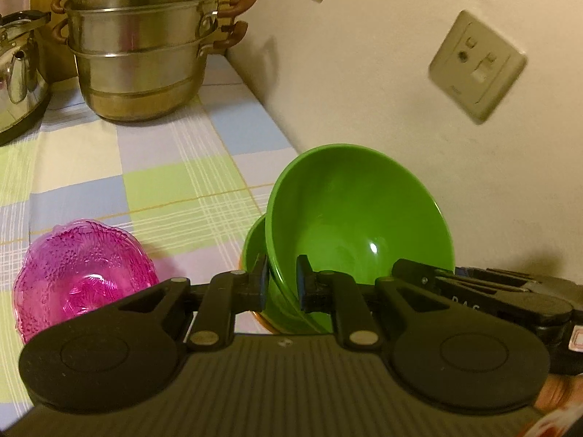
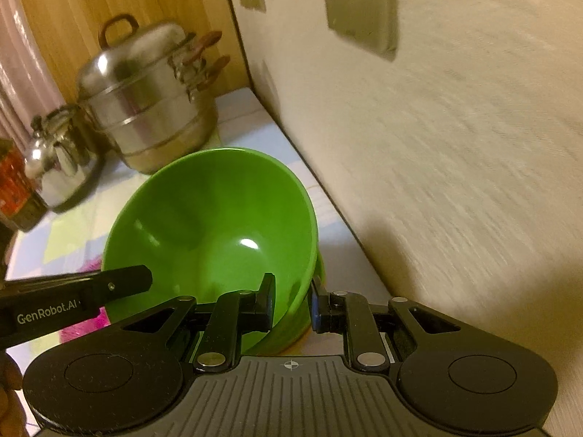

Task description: Organize plates and bowls

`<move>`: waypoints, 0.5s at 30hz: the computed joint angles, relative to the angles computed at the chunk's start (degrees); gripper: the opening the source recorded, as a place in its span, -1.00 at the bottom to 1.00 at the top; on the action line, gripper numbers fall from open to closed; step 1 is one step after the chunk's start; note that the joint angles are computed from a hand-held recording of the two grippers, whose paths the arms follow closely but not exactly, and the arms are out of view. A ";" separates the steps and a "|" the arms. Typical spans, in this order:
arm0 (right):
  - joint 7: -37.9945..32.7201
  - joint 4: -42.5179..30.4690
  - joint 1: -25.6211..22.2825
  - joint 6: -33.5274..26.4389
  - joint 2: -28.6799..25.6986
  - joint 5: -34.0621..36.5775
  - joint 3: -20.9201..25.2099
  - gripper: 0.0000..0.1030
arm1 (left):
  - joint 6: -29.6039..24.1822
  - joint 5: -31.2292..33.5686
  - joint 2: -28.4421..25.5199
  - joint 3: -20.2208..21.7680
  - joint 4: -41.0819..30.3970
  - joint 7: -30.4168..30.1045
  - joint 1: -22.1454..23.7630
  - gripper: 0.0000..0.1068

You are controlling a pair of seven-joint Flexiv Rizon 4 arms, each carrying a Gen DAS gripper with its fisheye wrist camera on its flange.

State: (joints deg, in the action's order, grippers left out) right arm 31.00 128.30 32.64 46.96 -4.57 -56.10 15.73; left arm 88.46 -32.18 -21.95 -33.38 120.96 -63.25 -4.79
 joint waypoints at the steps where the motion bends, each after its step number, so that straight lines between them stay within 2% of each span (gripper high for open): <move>1: -0.36 0.04 -0.19 0.47 -0.45 -0.15 -0.23 -0.64 | -0.46 0.52 -0.42 0.98 -0.50 -0.23 -0.65 -0.75; 7: -1.63 0.32 -1.02 2.94 -2.48 -0.59 -1.50 -0.64 | -2.34 2.25 -2.69 4.59 -2.60 -1.14 -3.23 -0.75; 15: -2.98 -0.19 -0.67 3.07 -4.34 -0.69 -2.29 -0.64 | -2.94 3.80 -4.05 6.59 -3.55 -2.09 -4.60 -0.75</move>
